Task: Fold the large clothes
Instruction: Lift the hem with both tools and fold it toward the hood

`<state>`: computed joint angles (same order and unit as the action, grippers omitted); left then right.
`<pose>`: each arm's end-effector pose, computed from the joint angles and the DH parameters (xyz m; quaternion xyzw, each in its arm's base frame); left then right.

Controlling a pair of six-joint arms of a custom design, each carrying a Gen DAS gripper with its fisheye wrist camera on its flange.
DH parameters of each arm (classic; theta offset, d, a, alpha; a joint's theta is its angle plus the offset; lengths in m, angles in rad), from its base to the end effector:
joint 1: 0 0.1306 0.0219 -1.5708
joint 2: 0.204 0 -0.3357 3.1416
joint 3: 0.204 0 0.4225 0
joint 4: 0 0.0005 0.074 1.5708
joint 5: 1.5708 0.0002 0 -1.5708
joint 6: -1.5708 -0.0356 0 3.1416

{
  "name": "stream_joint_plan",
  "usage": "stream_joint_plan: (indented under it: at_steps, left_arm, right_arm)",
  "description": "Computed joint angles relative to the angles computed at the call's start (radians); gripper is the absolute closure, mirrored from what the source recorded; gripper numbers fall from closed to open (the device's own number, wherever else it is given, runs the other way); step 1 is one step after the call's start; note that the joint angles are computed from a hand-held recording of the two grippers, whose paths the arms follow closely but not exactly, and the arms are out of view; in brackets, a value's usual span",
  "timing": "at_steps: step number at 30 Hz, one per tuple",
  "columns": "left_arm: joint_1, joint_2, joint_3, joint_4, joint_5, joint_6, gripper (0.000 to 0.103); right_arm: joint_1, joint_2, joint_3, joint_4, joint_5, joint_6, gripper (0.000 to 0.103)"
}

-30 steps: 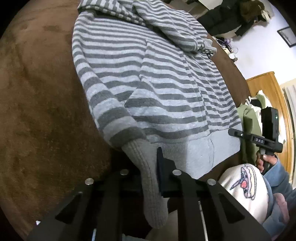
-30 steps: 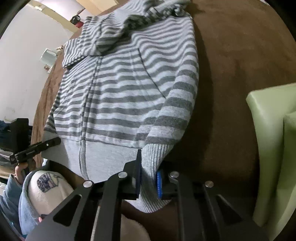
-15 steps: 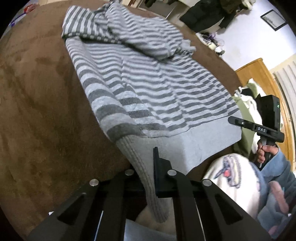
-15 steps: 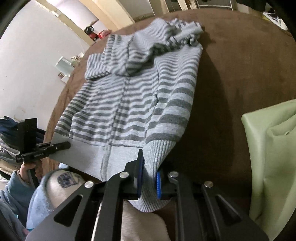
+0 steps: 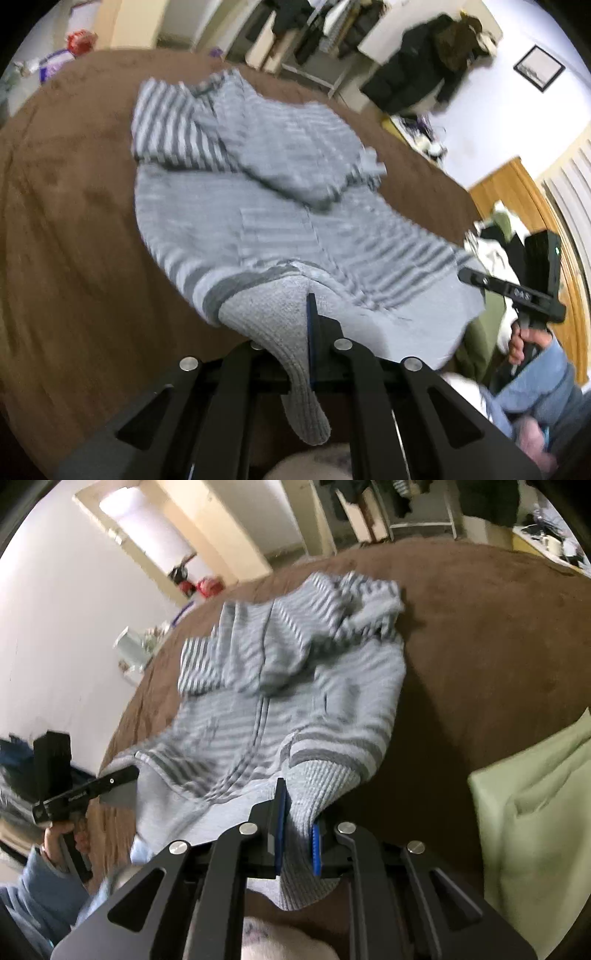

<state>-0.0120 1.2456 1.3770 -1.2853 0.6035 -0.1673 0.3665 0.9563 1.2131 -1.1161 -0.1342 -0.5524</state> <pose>0.4415 -0.0260 0.4247 0.1449 0.9249 -0.2746 0.2195 0.3418 0.1358 0.4628 0.0636 0.9334 0.2104 0.2836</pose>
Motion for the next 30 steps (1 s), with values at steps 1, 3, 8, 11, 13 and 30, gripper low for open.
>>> stream_joint_plan:
  at_steps: [1, 3, 8, 11, 13, 30]
  left_arm:
    - [0.001, 0.014, 0.019, 0.022, 0.000, 0.019, 0.095]
    - [-0.009, 0.044, 0.058, 0.082, -0.018, 0.072, 0.095]
    - [-0.048, 0.165, 0.208, 0.179, -0.093, 0.135, 0.095]
    - [-0.065, 0.251, 0.309, 0.210, -0.128, 0.155, 0.094]
    - [-0.072, 0.334, 0.404, 0.222, -0.154, 0.168, 0.094]
    - [-0.094, 0.991, 1.164, -0.007, -0.296, 0.102, 0.089]
  right_arm:
    - [-0.006, 0.012, 0.015, 0.011, 0.016, 0.006, 0.092]
    - [-0.021, 0.040, 0.044, 0.041, 0.022, 0.014, 0.092]
    - [-0.065, 0.183, 0.185, 0.118, 0.035, 0.057, 0.092]
    - [-0.103, 0.290, 0.292, 0.154, 0.027, 0.070, 0.091]
    - [-0.127, 0.365, 0.368, 0.162, 0.016, 0.080, 0.091]
    - [-0.207, 0.986, 0.956, 0.068, 0.004, 0.141, 0.089]
